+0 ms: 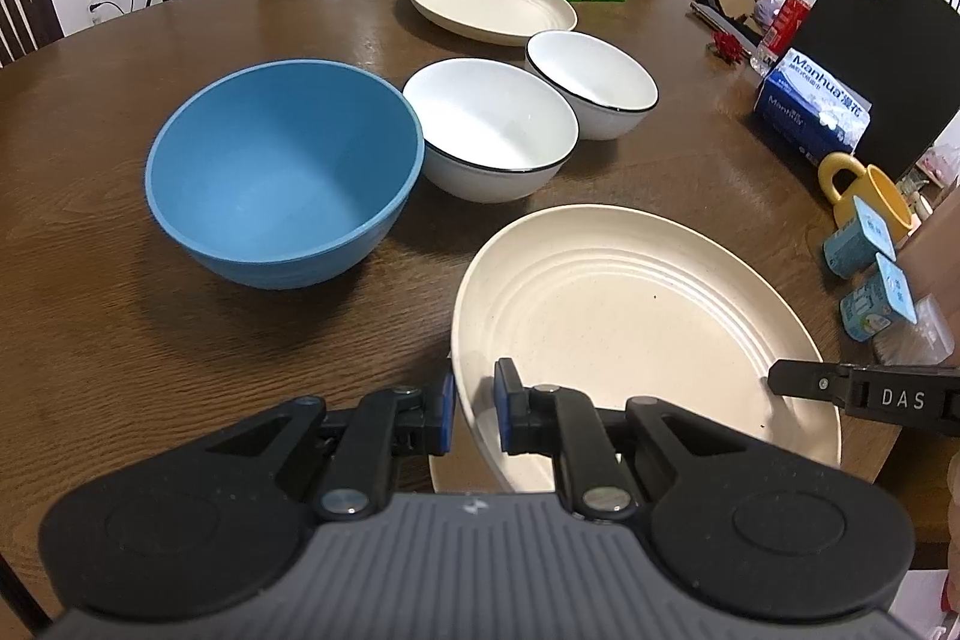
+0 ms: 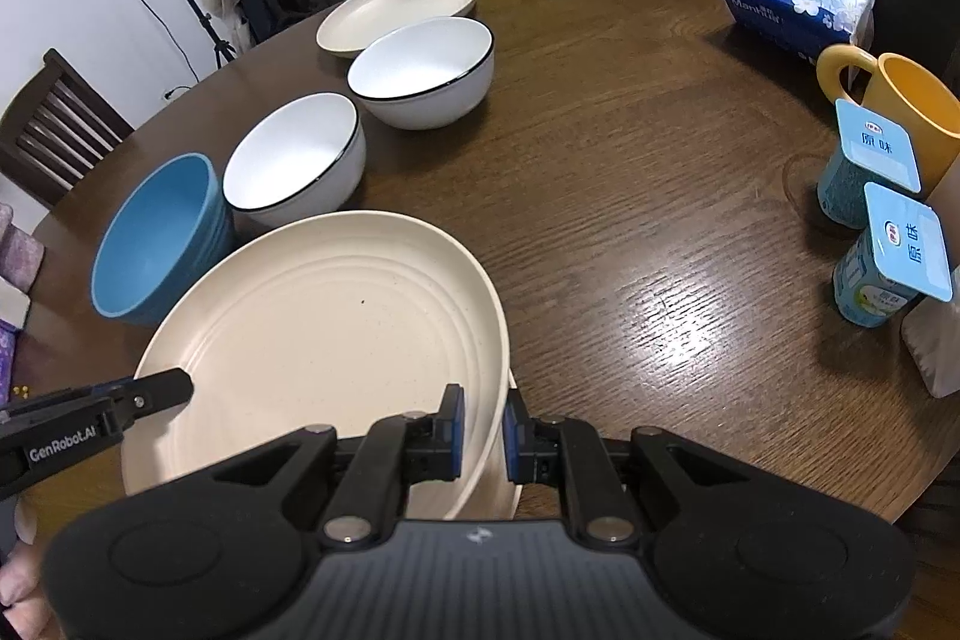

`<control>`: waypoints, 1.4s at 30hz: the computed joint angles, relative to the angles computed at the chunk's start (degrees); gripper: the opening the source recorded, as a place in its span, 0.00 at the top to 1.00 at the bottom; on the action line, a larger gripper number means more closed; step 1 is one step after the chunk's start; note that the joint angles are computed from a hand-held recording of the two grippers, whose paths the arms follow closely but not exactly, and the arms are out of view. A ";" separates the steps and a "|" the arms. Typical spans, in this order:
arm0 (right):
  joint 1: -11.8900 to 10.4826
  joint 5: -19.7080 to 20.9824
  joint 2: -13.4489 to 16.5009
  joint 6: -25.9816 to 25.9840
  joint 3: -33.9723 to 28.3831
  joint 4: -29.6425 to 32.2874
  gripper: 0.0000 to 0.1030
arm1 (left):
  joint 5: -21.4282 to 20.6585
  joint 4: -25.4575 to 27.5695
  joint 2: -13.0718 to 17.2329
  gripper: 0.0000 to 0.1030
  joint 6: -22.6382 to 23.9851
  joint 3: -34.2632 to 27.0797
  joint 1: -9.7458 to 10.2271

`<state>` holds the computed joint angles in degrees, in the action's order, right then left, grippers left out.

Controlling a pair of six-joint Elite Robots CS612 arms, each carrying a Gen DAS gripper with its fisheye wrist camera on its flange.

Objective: Organize plates and bowls
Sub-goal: 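Lower the plates onto the table beside the bowls and open both grippers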

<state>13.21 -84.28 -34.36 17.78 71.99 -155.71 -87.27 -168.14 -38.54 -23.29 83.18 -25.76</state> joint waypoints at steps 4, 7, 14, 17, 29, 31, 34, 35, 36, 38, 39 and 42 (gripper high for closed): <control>0.12 -0.62 0.31 -0.47 -0.25 0.29 0.87 | 0.28 0.38 0.42 0.87 0.64 -0.41 -0.15; 0.22 -1.17 0.49 -0.99 -0.37 0.44 0.87 | 0.39 0.70 0.66 0.87 1.11 -0.64 -0.26; 0.50 -2.41 0.59 -3.11 -0.08 0.40 0.86 | 2.55 0.59 0.79 0.85 3.88 -0.20 -1.05; 0.66 -2.92 0.67 -4.25 0.01 0.62 0.86 | 3.39 0.85 0.76 0.85 4.71 0.00 -1.28; 1.78 -6.69 1.38 -9.32 -0.61 2.57 0.85 | 7.86 3.51 0.37 0.85 8.08 0.49 -2.66; 1.90 -7.24 1.50 -9.80 -0.74 2.85 0.85 | 8.28 4.44 0.43 0.84 8.20 0.28 -2.78; 1.86 -7.11 1.59 -9.86 -0.84 3.06 0.86 | 9.00 5.89 0.57 0.84 8.38 -0.10 -2.97; 1.83 -7.01 1.61 -9.88 -0.85 3.10 0.86 | 9.40 6.03 0.59 0.84 8.57 -0.14 -3.06; 1.82 -6.94 1.61 -9.87 -0.83 3.12 0.86 | 9.65 6.25 0.64 0.84 8.65 -0.24 -3.11; 1.81 -6.81 1.64 -9.82 -0.85 3.20 0.86 | 9.96 7.02 0.72 0.84 8.63 -0.49 -3.20; 1.82 -6.78 1.71 -9.79 -0.98 3.35 0.86 | 10.21 7.16 0.76 0.83 8.71 -0.56 -3.25; 1.79 -6.63 1.82 -9.84 -1.09 3.47 0.86 | 10.64 7.79 0.79 0.83 8.79 -0.77 -3.36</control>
